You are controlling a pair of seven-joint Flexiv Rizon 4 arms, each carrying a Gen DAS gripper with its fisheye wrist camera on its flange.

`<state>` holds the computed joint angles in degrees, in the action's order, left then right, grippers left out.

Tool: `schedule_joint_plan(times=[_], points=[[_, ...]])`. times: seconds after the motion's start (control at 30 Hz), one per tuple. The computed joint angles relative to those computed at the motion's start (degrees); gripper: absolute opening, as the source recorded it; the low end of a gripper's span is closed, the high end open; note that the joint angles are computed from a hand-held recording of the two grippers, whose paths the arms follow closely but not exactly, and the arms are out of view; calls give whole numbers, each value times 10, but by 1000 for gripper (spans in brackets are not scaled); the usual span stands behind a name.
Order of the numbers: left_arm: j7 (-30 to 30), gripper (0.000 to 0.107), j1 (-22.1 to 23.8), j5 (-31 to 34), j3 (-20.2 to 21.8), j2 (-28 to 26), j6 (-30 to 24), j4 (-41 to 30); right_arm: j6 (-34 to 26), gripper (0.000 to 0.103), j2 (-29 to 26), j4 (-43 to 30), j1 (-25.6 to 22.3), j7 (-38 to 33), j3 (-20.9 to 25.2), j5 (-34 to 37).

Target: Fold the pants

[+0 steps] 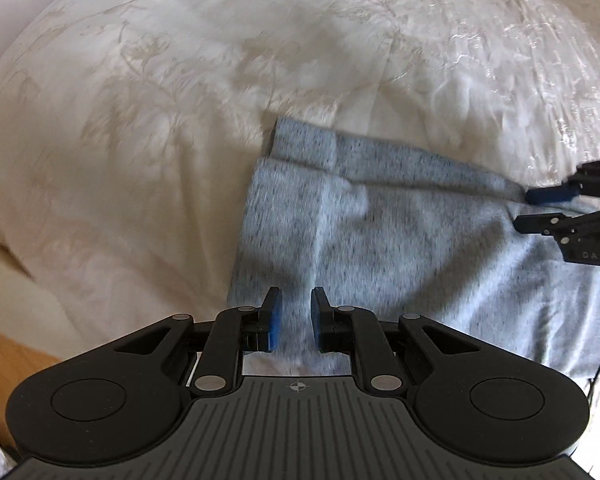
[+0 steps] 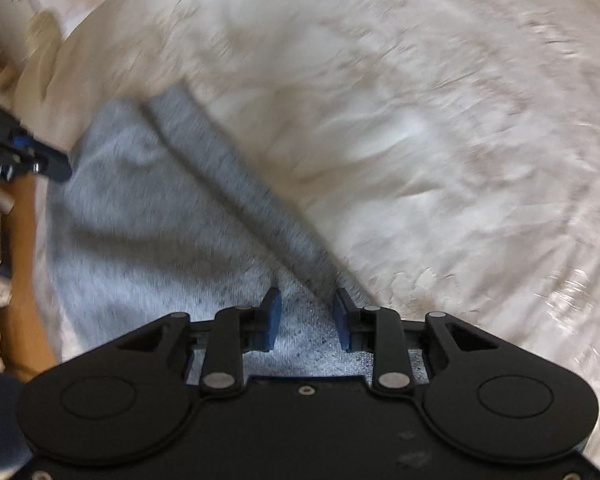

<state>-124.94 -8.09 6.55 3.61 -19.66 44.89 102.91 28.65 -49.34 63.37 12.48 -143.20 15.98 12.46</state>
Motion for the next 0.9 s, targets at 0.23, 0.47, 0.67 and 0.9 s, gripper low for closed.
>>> schedule_joint_plan(times=[0.23, 0.47, 0.67, 0.9], points=[[-75, 15, -23, 23, 2, 3, -33, -13, -89, 4, -32, -62, -1, -42, 5, -2], [-92, 15, -38, 56, -4, -9, -27, -42, -7, 3, 11, -20, -20, -55, 5, 46], [-55, 15, -37, 56, -5, -42, -29, -88, 55, 2, -5, -9, 1, 3, -18, 11], [-79, 16, -60, 88, 16, -42, -60, -101, -66, 16, -11, -72, -24, -54, 43, 69]])
